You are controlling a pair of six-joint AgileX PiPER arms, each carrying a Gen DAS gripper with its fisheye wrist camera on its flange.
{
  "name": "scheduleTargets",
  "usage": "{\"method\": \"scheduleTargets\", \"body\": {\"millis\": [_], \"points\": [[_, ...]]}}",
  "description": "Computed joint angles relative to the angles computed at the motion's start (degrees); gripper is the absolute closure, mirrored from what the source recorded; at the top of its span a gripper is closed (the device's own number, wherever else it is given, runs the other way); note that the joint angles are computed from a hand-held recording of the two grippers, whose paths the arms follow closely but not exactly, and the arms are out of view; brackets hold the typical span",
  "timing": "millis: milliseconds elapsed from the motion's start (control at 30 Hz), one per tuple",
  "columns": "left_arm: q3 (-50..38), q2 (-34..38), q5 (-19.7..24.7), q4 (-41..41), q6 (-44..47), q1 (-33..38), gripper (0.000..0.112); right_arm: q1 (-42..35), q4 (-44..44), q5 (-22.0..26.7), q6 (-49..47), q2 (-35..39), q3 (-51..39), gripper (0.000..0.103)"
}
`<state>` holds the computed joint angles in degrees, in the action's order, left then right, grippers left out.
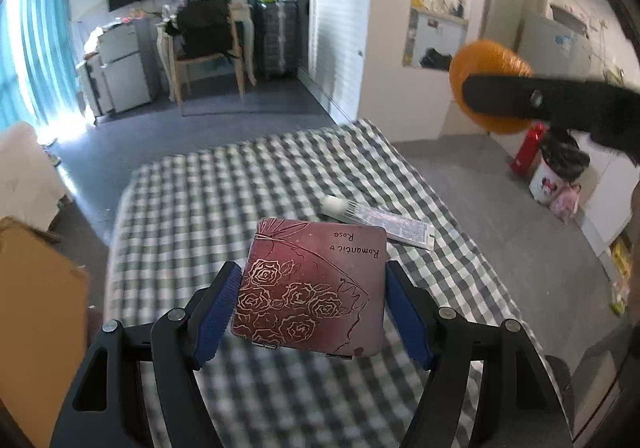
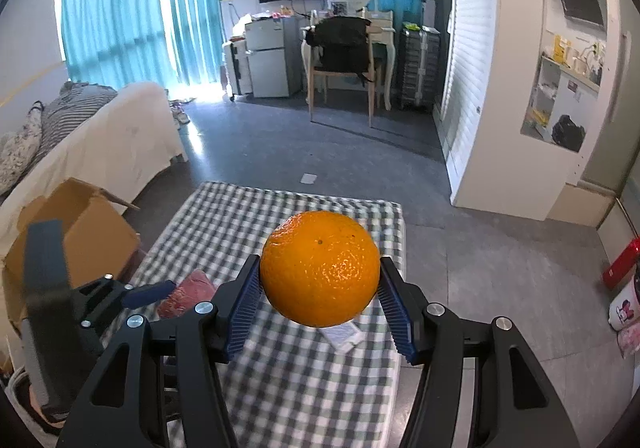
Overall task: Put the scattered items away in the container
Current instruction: 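Carry the notebook and orange to the box and release both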
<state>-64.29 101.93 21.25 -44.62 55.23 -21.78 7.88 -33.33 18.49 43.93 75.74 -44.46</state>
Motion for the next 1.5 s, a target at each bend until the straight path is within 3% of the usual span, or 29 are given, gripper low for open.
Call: {"method": "scheduleTargets", "body": {"millis": [167, 400, 533, 667, 900, 1033, 1100, 1300, 1500], "points": [[5.0, -8.1, 2.0, -4.5, 4.1, 5.9, 0.039, 7.6, -6.2, 4.8, 8.3, -1.0, -2.6, 0.046], [7.4, -17.4, 8.6, -6.7, 7.0, 17.9, 0.039, 18.2, -12.1, 10.8, 16.5, 0.5, -7.7, 0.046], [6.9, -20.5, 12.7, -7.7, 9.1, 26.3, 0.039, 23.4, -14.1, 13.0, 18.9, 3.5, -12.2, 0.046], [7.1, -22.3, 13.7, -9.3, 12.9, 34.8, 0.039, 28.2, -15.4, 13.9, 20.6, 7.3, -17.2, 0.046], [2.8, -18.0, 16.0, -11.2, 16.6, 48.6, 0.039, 33.3, -13.3, 12.9, 17.4, 17.4, -27.8, 0.046], [1.9, -14.1, 13.2, -11.7, 18.2, 52.8, 0.039, 35.7, -9.0, 12.3, 11.9, 25.2, -35.8, 0.046], [-0.2, -11.2, 14.1, -11.2, 16.8, 55.2, 0.039, 36.8, -6.4, 12.1, 8.6, 29.6, -40.2, 0.046], [-2.3, -7.7, 13.1, -10.8, 16.7, 57.4, 0.039, 37.4, 4.2, 11.0, -2.8, 40.5, -50.4, 0.046], [-4.4, -4.2, 11.3, -9.6, 14.4, 56.8, 0.039, 36.6, 14.5, 13.6, -14.2, 49.6, -60.8, 0.046]]}}
